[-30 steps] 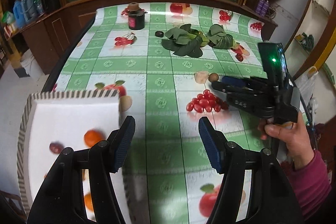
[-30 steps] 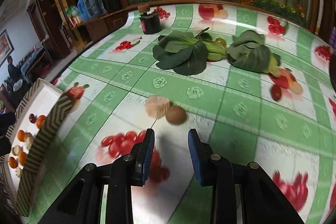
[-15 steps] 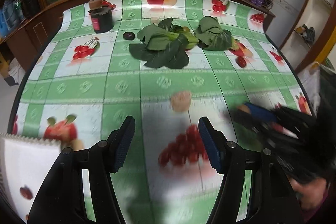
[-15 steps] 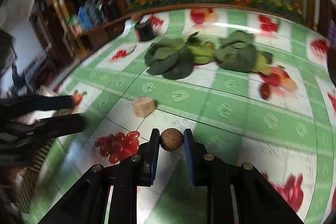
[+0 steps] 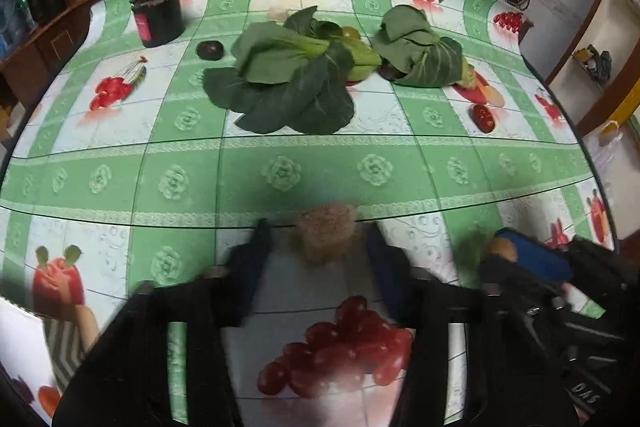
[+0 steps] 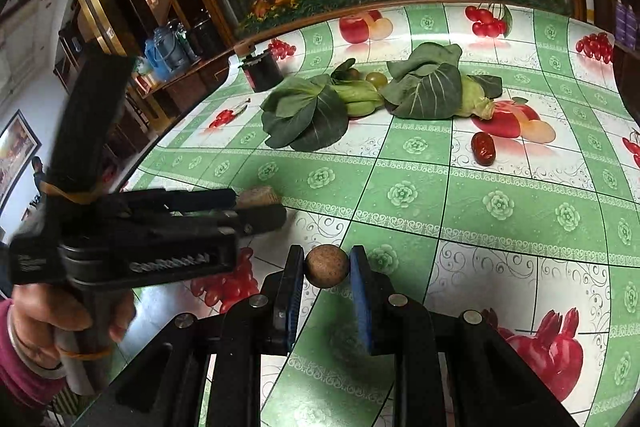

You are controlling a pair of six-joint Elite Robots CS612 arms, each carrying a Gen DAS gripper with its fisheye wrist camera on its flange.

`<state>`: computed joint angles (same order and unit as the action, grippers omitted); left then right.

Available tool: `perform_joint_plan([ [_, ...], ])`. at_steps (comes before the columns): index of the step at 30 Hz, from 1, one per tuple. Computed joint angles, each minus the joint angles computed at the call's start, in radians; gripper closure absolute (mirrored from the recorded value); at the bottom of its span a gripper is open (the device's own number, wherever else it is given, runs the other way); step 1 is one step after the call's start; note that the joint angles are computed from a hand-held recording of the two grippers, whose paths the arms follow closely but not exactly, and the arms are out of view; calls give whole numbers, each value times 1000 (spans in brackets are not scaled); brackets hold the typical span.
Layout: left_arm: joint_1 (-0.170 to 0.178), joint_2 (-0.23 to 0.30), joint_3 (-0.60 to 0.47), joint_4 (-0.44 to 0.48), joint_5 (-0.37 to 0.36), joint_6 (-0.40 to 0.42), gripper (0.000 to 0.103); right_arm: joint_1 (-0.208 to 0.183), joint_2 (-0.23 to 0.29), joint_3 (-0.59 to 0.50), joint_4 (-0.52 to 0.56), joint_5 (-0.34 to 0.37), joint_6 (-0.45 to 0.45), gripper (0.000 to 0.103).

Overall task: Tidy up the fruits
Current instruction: 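Carry the bread cube and small brown fruit over the white tray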

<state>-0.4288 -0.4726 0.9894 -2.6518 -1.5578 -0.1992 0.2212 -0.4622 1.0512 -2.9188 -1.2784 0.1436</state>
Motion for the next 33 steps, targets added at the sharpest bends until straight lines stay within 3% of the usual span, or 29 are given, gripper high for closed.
perform_joint_plan([
  [4,1,-24,43,-17,3,5,75,3,-3,2,-5,-5,-10,80],
  [11,2,-121,214,-138,15,-23,75,16,-12,7,5,14,-25,80],
  [19,-15,-241,442,-280,100,-54,75,46,-60,91,-45,64,-59,80],
  [21,-22,-261,487,-315,151,-52,75,57,-70,112,-58,70,-72,80],
  [33,-2,-336,660,-432,203,-117,75,110,-99,164,-55,99,-111,81],
])
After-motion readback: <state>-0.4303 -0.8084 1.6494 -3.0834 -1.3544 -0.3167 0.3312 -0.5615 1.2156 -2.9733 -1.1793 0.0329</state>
